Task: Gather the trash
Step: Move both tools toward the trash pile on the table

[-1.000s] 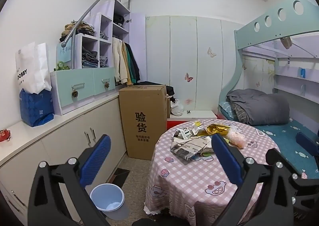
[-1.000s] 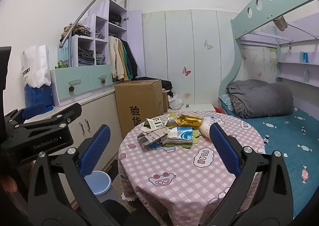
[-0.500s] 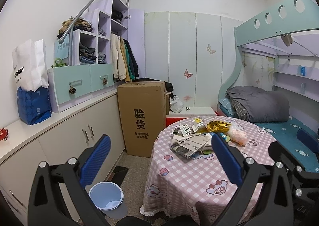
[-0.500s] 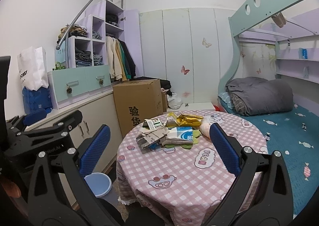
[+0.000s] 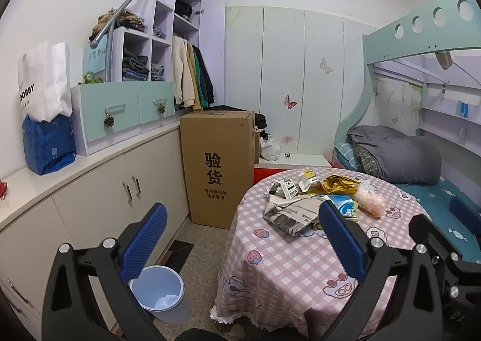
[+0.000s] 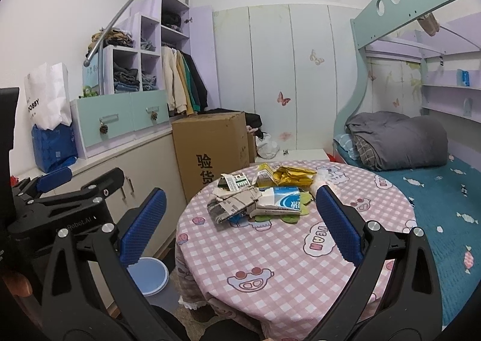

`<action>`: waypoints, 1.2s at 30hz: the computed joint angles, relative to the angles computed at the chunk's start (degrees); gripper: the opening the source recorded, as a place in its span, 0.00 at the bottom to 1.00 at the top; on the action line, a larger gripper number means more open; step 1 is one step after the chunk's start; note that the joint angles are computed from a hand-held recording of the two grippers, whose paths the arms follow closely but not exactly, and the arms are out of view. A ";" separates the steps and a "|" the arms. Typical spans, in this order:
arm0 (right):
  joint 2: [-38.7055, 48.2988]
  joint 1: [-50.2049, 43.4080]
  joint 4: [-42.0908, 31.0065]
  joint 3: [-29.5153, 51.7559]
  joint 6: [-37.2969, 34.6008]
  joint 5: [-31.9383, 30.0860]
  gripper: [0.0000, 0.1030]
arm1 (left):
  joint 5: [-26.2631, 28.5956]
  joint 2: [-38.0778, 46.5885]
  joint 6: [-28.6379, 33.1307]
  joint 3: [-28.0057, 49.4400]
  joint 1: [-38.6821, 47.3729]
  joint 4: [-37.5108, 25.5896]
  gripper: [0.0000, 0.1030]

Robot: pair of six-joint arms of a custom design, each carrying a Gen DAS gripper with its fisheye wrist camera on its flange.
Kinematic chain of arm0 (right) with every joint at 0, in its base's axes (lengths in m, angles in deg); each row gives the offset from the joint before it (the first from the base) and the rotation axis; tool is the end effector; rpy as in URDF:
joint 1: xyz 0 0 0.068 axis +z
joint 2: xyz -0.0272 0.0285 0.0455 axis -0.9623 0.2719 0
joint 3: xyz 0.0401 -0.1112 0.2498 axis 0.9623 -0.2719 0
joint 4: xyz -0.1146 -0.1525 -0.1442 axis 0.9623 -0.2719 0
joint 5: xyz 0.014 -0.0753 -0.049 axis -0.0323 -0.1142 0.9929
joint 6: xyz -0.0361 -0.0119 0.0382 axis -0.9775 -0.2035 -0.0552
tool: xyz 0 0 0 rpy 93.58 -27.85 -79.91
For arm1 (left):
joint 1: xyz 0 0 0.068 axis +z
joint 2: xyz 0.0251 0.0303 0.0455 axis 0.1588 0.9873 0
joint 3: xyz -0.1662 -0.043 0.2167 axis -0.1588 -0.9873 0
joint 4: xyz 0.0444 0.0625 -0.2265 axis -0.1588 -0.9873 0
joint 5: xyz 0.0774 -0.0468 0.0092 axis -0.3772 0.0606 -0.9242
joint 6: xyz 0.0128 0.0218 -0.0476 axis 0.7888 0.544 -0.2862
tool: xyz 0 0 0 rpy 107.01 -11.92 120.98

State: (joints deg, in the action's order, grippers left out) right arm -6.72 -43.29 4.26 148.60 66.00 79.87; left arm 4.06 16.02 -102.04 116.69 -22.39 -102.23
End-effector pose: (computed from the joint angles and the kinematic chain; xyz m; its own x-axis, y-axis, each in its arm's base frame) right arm 0.1961 0.1049 0.3817 -0.2399 0.0481 -0.9696 -0.1999 0.9749 0.0978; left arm 0.2144 -0.1063 0.3989 -0.3204 -0.0431 -0.9463 -0.1450 0.9894 0.0041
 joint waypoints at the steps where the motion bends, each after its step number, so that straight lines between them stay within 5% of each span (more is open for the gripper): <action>1: 0.21 -0.16 0.16 -0.19 0.17 -0.09 0.94 | 0.38 0.31 0.02 0.01 0.29 0.02 0.96; 36: 1.76 -2.88 -0.05 -1.86 2.95 -1.95 0.94 | 0.17 2.95 0.97 -2.25 -0.22 2.25 0.96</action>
State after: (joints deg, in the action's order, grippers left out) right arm -4.96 -46.17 4.21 146.74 68.95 77.92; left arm 4.24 18.98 -101.07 114.44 -22.61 -99.98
